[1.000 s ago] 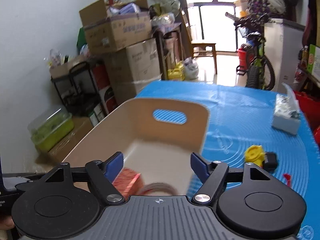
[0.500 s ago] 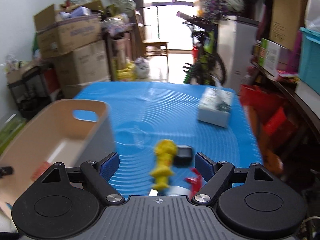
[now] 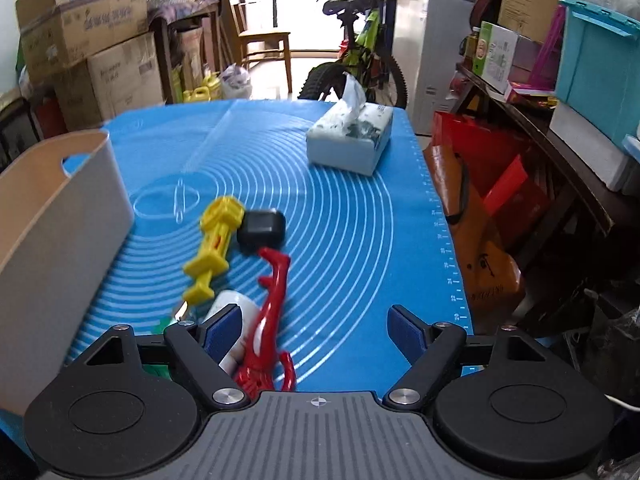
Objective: Organize rigid objects
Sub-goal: 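Move the right gripper to the red plastic toy and grasp it, then lift the red toy into the basket and open the right gripper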
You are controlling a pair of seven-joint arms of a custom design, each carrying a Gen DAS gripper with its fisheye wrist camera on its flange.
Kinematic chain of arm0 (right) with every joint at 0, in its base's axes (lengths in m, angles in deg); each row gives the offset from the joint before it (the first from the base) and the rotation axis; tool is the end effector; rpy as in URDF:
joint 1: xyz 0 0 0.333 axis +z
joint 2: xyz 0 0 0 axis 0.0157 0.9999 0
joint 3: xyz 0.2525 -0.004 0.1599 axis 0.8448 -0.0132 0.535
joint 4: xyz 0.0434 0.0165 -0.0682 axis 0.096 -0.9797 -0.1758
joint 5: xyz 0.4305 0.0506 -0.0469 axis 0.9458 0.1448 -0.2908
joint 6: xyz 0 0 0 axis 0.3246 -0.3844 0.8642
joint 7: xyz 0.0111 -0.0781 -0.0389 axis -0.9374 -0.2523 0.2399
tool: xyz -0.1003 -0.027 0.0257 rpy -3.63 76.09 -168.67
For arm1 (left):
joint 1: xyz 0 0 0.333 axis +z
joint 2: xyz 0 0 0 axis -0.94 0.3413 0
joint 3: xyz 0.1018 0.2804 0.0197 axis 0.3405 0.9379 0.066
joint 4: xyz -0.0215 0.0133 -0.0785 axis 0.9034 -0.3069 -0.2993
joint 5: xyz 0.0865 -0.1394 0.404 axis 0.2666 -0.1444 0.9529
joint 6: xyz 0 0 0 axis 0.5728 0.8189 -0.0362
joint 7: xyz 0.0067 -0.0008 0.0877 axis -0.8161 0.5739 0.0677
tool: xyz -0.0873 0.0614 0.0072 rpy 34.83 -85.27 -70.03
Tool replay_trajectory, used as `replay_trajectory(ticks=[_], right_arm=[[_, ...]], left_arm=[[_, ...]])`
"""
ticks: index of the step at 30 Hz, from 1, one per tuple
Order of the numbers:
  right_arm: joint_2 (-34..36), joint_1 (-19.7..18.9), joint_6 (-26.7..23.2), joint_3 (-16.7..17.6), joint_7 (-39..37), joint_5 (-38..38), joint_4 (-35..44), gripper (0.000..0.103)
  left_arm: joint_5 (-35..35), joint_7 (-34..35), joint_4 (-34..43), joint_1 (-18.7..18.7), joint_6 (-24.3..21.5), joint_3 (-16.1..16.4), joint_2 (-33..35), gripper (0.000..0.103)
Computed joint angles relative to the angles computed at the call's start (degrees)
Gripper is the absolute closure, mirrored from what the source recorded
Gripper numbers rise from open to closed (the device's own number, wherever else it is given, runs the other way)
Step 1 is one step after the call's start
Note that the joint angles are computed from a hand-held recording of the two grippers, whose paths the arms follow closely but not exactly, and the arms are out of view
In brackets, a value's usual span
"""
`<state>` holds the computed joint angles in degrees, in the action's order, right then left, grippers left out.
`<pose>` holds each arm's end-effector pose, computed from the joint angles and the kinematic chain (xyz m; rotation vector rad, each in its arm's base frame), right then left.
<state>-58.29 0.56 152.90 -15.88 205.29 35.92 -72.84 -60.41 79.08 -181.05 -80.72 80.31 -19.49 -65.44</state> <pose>0.6150 -0.0165 0.4335 -1.4290 2.1625 -0.8548 0.7273 -0.1696 0.4757 -1.6659 1.8780 -0.7559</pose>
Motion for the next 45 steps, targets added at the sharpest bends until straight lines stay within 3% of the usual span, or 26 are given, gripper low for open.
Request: replay_trajectory(ticks=[2,7,19,23,25,27,29,34,37,45], right_arm=[[0.2,0.0,-0.6,0.1,0.2,-1.3,-0.1,0.022],[1.7,0.4,-0.7,0.1,-9.5,8.2,0.3,0.024],[6.5,1.3,-4.3,0.3,-20.1,19.6,4.3,0.028],[7.7,2.0,-4.7,0.0,-19.6,19.7,5.2,0.034],[7.8,1.9,-4.4,0.2,-20.7,20.5,5.3,0.041],[7.8,1.6,-3.8,0.6,-23.9,22.6,5.2,0.055],[7.6,1.8,-3.5,0.8,-25.9,22.9,5.1,0.058],[7.1,2.5,-2.7,0.0,-22.7,20.8,4.3,0.059],[5.8,2.5,-0.3,-0.4,-20.7,18.4,2.4,0.071],[3.7,1.5,0.8,-0.5,-18.2,18.1,0.3,0.071]], left_arm=[[0.0,0.0,0.0,0.0,0.0,0.0,0.0,0.084],[0.2,0.0,0.0,-0.1,0.0,0.1,0.0,0.084],[0.3,0.1,-0.3,0.0,0.2,0.1,-0.1,0.084],[0.4,0.0,-0.2,-0.1,0.2,0.1,-0.1,0.084],[0.5,-0.1,-0.2,-0.1,0.1,0.1,-0.1,0.084],[0.4,0.0,-0.2,-0.1,0.2,0.1,-0.1,0.084],[0.4,0.0,-0.2,-0.1,0.1,0.1,-0.1,0.084],[0.4,0.0,-0.2,0.0,0.2,0.1,-0.1,0.084],[0.4,-0.1,-0.2,-0.1,0.2,0.1,-0.1,0.084],[0.5,-0.1,-0.2,-0.1,0.2,0.1,-0.1,0.084]])
